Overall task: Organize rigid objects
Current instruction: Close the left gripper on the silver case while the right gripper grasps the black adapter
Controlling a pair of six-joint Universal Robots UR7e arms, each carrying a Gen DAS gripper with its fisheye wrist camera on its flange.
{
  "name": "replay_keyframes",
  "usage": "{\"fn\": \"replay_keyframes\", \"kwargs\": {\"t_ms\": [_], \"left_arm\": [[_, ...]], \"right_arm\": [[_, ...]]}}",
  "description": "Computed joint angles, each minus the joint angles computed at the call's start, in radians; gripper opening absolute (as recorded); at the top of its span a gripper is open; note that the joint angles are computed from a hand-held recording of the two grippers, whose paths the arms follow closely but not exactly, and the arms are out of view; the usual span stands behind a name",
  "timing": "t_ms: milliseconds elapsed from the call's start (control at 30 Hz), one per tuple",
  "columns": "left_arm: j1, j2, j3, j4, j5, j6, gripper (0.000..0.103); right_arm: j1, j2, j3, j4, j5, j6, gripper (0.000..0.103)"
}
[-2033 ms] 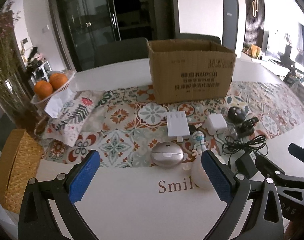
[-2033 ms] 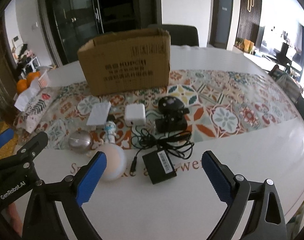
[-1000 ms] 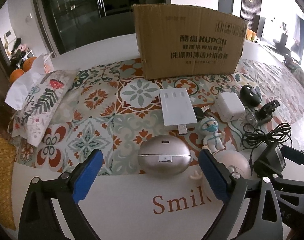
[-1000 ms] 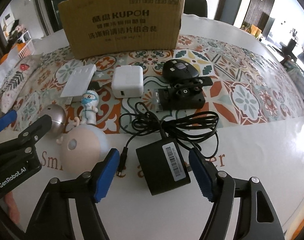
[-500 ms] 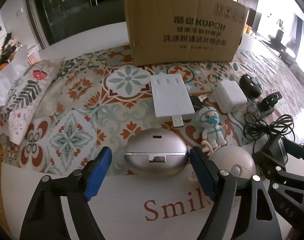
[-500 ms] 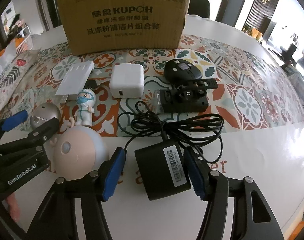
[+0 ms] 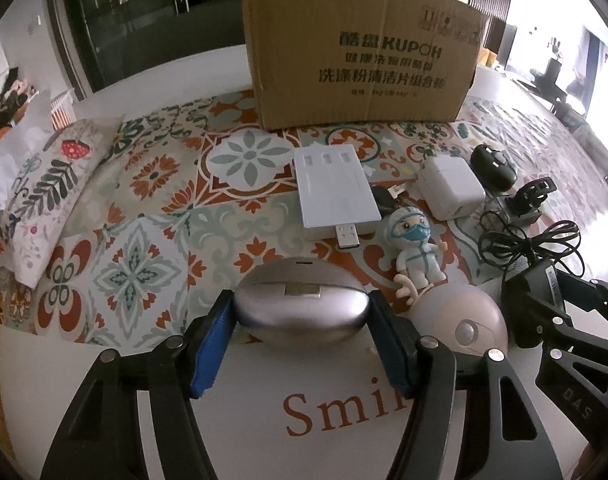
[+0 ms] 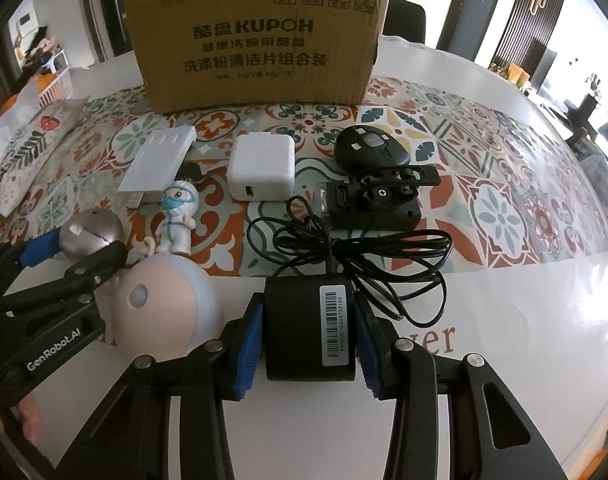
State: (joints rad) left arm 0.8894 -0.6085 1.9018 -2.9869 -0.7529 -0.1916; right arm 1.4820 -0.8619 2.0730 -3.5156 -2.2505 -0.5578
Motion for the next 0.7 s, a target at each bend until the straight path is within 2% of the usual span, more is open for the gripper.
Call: {"fn": "replay_keyframes", "kwargs": {"t_ms": [700], "left_arm": [[-0.07,-0.037,0.069,-0.082,0.045,-0.001,0.065]], "right_arm": [[0.01,-0.059,0.07,-0.054,0.042,-0.031,0.043]]}}
